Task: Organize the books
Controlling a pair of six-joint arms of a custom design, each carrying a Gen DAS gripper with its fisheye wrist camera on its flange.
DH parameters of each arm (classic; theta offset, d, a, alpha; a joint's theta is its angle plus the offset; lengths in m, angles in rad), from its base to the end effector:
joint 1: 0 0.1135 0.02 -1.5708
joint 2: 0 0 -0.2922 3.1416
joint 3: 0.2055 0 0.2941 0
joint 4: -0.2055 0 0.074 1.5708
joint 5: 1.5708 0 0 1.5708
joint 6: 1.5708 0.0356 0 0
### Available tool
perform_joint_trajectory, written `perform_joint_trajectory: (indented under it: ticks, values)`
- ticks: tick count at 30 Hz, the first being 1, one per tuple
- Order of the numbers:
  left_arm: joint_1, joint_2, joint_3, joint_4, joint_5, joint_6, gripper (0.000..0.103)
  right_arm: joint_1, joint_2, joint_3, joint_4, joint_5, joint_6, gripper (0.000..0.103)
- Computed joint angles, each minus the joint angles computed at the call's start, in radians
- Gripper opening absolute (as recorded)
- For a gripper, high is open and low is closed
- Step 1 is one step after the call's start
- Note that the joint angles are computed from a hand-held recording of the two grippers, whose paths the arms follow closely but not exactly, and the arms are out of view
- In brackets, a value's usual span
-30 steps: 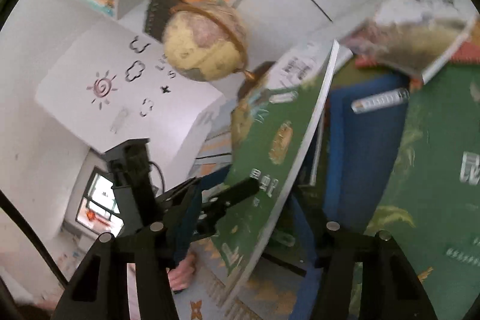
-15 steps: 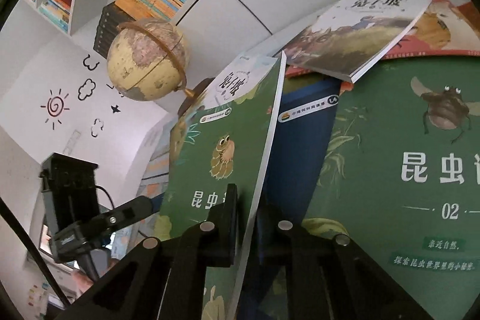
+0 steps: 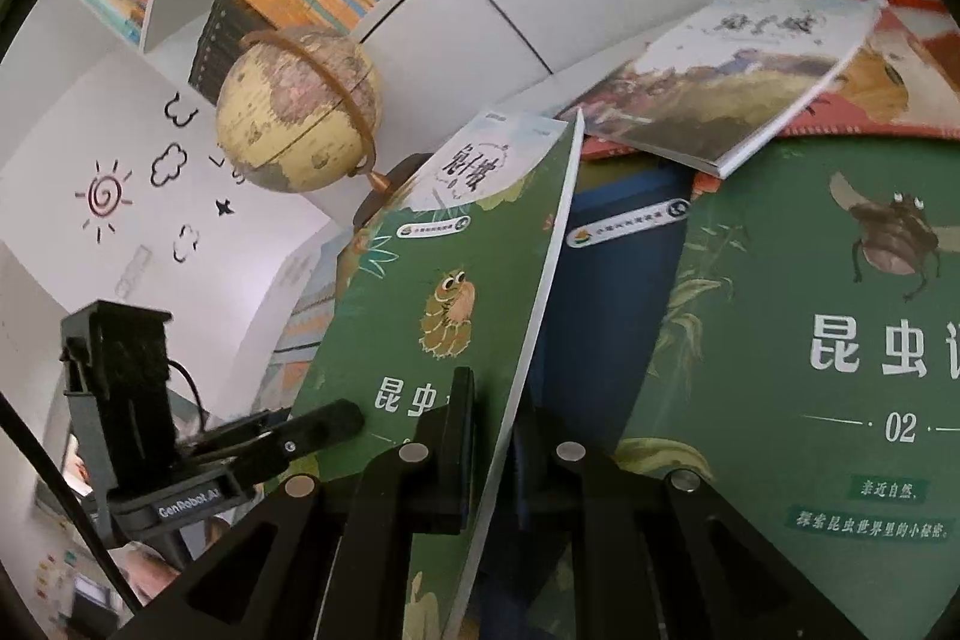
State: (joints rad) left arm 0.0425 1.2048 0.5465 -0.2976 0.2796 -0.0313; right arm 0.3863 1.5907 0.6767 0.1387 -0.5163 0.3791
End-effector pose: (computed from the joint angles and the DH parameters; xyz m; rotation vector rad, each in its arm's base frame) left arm 0.2425 0.0005 0.1693 0.0195 2.5072 -0.3480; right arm 0.2936 0.1384 0.1408 -0.2766 2.4141 0.9705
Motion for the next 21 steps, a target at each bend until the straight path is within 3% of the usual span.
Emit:
perform_joint_trajectory:
  ticks: [8, 21]
  values:
    - [-0.119, -0.070, -0.013, -0.004, -0.254, 0.035, 0.027, 0.072, -0.047, 0.009, -0.048, 0.115, -0.066, 0.010]
    - [-0.141, -0.196, 0.011, -0.085, -0.330, 0.047, 0.027, 0.119, -0.163, -0.014, -0.053, 0.165, -0.053, 0.010]
